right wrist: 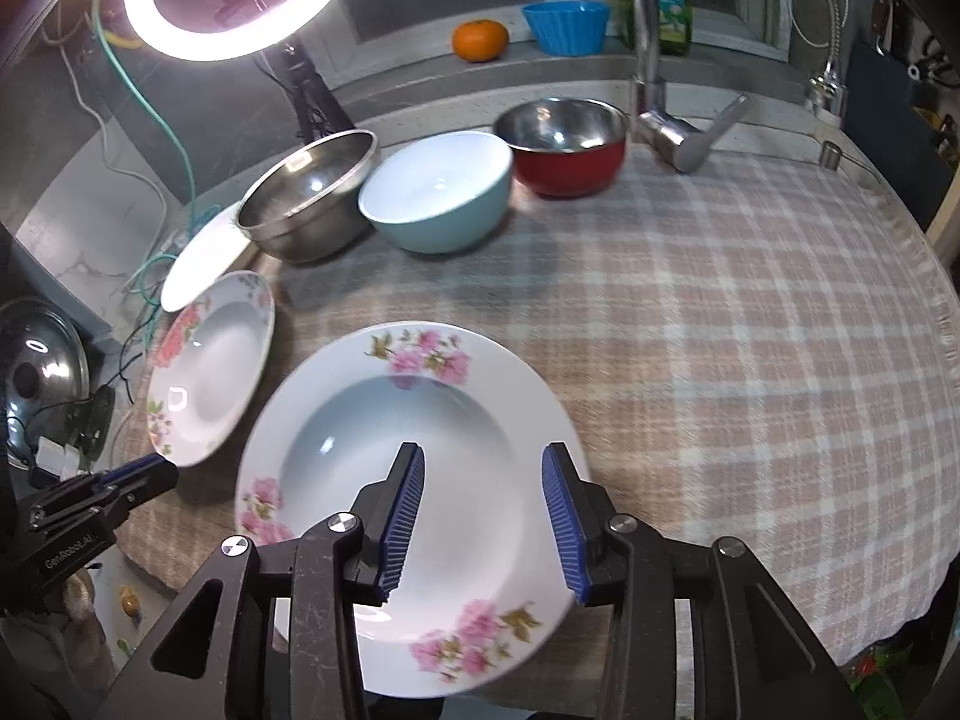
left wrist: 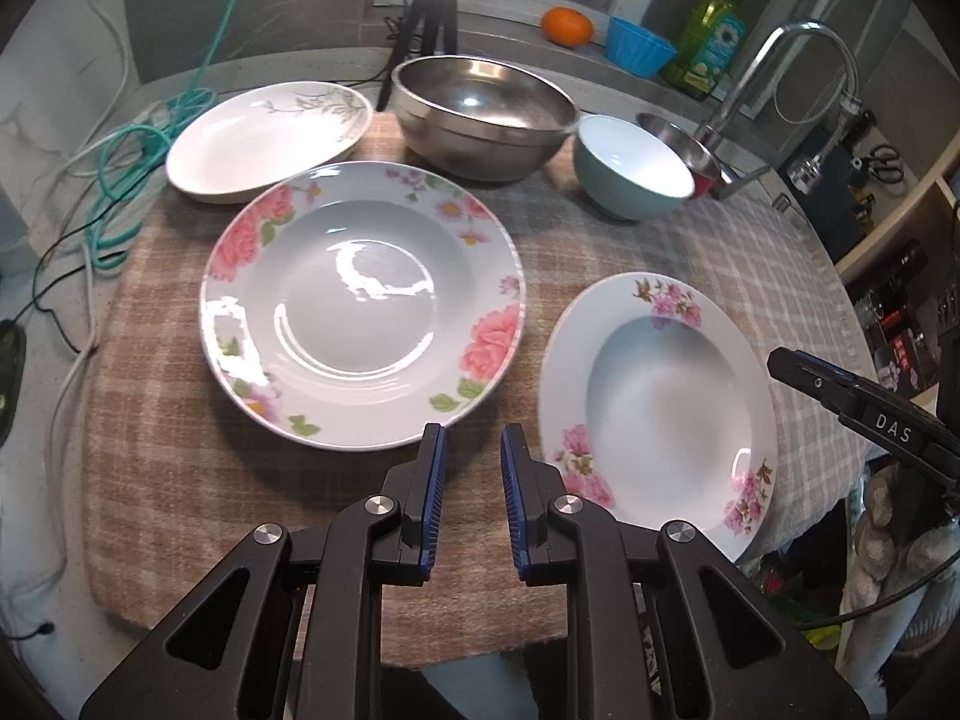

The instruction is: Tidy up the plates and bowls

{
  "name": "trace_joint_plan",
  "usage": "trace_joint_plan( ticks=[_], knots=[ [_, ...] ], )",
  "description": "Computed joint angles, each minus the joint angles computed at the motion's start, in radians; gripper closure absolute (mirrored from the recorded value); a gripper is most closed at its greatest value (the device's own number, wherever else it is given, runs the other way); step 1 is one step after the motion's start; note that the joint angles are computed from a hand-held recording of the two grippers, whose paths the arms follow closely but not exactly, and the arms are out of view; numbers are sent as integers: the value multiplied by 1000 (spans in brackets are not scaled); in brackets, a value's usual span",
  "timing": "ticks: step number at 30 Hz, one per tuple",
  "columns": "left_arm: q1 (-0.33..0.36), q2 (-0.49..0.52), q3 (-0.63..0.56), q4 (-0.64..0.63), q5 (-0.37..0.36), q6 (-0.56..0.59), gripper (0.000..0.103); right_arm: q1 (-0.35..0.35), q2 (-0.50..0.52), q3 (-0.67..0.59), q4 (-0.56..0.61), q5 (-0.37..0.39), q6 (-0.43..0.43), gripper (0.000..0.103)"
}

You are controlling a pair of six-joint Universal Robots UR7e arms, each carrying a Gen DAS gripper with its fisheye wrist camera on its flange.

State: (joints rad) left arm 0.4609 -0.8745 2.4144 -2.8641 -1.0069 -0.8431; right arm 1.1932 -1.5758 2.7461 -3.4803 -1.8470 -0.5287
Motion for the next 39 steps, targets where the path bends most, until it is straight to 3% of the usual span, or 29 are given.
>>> trace_joint_plan(
  ticks=[7, 11, 17, 22, 31, 39],
  knots=[
    [53, -65, 37, 11, 36, -46, 86, 61, 82, -25, -17, 52, 33, 65],
    [83, -107, 57, 18, 65, -70, 86, 150, 184, -64, -52, -17, 47, 65],
    [125, -157, 79, 16, 92, -77, 86, 220, 279, -130, -26, -76, 94, 65],
    [173, -180, 89, -26, 79, -53, 76, 240, 315, -173, 27, -67, 129, 65],
    [275, -172, 66, -106, 16, 29, 76, 239, 365, -269, 170, -24, 225, 65],
    [330, -150, 31, -132, -13, 87, 76, 247, 424, -334, 212, -35, 245, 66]
  ],
)
